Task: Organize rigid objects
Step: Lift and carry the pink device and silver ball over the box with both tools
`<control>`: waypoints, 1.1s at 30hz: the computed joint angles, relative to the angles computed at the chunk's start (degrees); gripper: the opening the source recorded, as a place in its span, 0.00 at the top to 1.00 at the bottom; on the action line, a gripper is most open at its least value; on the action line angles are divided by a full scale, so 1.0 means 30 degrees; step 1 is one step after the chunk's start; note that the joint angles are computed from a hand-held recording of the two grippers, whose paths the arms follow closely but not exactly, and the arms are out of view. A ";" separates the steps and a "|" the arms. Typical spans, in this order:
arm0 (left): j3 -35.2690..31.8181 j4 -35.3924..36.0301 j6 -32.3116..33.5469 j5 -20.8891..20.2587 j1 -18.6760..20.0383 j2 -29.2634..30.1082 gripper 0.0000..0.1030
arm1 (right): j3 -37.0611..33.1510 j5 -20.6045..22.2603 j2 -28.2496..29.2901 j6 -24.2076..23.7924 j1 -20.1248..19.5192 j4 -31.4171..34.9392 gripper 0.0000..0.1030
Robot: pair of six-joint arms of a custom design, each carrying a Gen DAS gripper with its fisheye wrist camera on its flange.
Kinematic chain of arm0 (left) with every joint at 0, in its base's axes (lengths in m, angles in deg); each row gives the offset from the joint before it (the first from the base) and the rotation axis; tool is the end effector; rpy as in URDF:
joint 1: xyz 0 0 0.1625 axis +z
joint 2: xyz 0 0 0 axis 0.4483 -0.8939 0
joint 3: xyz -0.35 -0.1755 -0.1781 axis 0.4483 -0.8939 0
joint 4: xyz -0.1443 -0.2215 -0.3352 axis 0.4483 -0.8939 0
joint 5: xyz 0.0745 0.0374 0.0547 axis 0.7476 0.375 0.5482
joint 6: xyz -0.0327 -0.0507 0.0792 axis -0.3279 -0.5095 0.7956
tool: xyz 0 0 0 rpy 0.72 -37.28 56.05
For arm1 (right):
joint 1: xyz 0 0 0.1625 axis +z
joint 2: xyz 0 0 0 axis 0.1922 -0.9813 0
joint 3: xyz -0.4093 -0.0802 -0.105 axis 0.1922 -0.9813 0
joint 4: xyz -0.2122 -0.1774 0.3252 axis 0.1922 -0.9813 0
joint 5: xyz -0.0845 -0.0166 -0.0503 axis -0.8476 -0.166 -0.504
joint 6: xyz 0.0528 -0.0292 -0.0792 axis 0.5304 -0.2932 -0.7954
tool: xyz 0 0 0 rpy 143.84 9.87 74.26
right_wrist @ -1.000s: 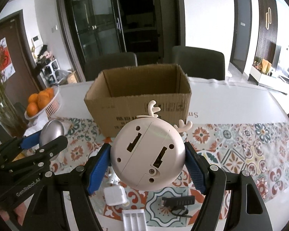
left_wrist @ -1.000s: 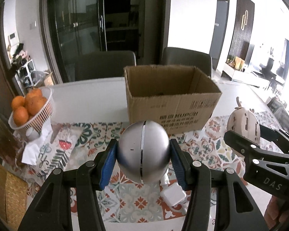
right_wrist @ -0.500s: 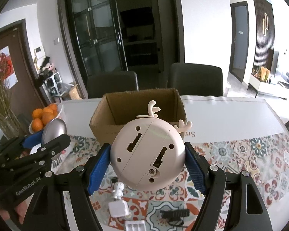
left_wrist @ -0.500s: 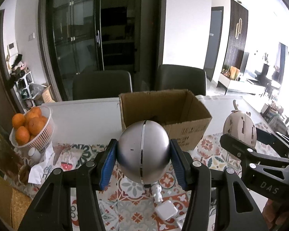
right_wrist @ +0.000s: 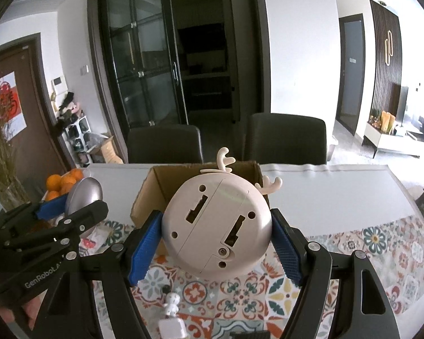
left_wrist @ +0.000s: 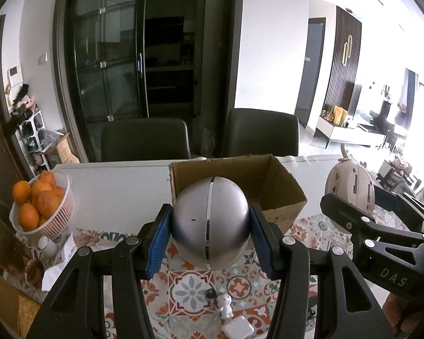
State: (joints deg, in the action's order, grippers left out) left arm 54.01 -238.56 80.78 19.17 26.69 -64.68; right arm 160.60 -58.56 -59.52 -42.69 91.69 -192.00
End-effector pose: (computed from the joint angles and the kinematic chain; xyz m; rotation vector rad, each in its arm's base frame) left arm -0.2882 -0.7107 0.1474 0.8328 2.3350 -0.9416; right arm 0.2270 -0.6602 0.2156 0.3230 -2.1792 1.1825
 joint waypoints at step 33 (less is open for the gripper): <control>-0.9164 0.7493 -0.1493 0.0030 0.1023 0.4635 0.48 | -0.7044 -0.0403 0.2246 0.0779 -0.0960 0.7600 0.27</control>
